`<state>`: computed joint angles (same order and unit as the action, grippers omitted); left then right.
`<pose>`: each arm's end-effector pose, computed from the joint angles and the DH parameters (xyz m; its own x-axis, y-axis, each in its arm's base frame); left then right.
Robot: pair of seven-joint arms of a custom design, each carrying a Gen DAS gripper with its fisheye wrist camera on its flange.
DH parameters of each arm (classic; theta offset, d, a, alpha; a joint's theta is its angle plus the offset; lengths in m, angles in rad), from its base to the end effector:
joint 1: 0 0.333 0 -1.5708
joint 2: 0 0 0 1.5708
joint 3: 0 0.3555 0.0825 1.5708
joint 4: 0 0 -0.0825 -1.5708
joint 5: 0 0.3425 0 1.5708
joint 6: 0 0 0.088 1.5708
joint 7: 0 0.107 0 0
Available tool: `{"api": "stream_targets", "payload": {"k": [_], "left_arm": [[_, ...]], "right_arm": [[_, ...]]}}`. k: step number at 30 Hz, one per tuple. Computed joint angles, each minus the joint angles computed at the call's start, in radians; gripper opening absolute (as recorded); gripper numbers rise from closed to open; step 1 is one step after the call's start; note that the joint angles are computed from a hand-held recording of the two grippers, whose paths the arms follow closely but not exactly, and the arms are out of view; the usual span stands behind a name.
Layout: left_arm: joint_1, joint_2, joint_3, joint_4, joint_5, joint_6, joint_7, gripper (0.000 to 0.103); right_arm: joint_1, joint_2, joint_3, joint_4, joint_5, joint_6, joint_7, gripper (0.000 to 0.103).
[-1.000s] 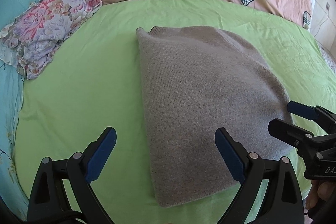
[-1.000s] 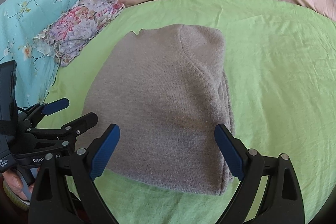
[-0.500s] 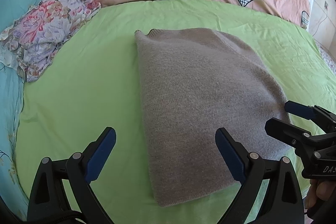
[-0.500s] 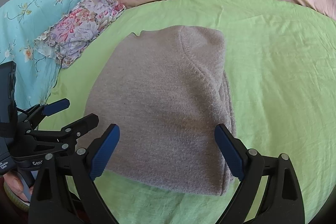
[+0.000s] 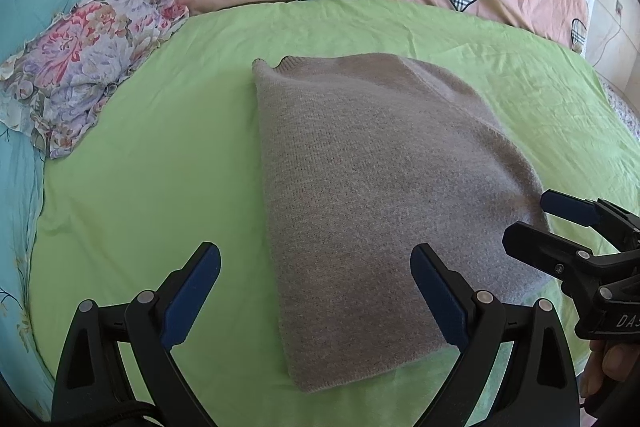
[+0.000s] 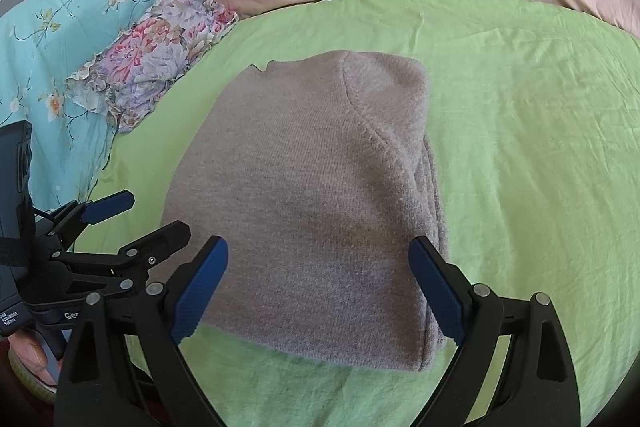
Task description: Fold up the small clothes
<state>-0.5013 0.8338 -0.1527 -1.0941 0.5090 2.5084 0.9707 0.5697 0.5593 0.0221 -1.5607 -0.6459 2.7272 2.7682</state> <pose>0.6623 -0.4484 0.4307 -0.2829 -0.9591 -0.0124 -0.7558 0.2309 -0.6128 0.5897 0.4191 0.4384 -0.0210 -0.9781 -0.2070 -0.7685 0.1483 -0.6224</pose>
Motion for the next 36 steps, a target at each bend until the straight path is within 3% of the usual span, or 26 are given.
{"api": "stream_targets", "payload": {"k": [36], "left_arm": [[-0.002, -0.007, -0.001, -0.007, 0.000, 0.004, 0.004, 0.097]], "right_arm": [[0.007, -0.006, -0.002, 0.001, -0.013, -0.003, 0.015, 0.092]]}}
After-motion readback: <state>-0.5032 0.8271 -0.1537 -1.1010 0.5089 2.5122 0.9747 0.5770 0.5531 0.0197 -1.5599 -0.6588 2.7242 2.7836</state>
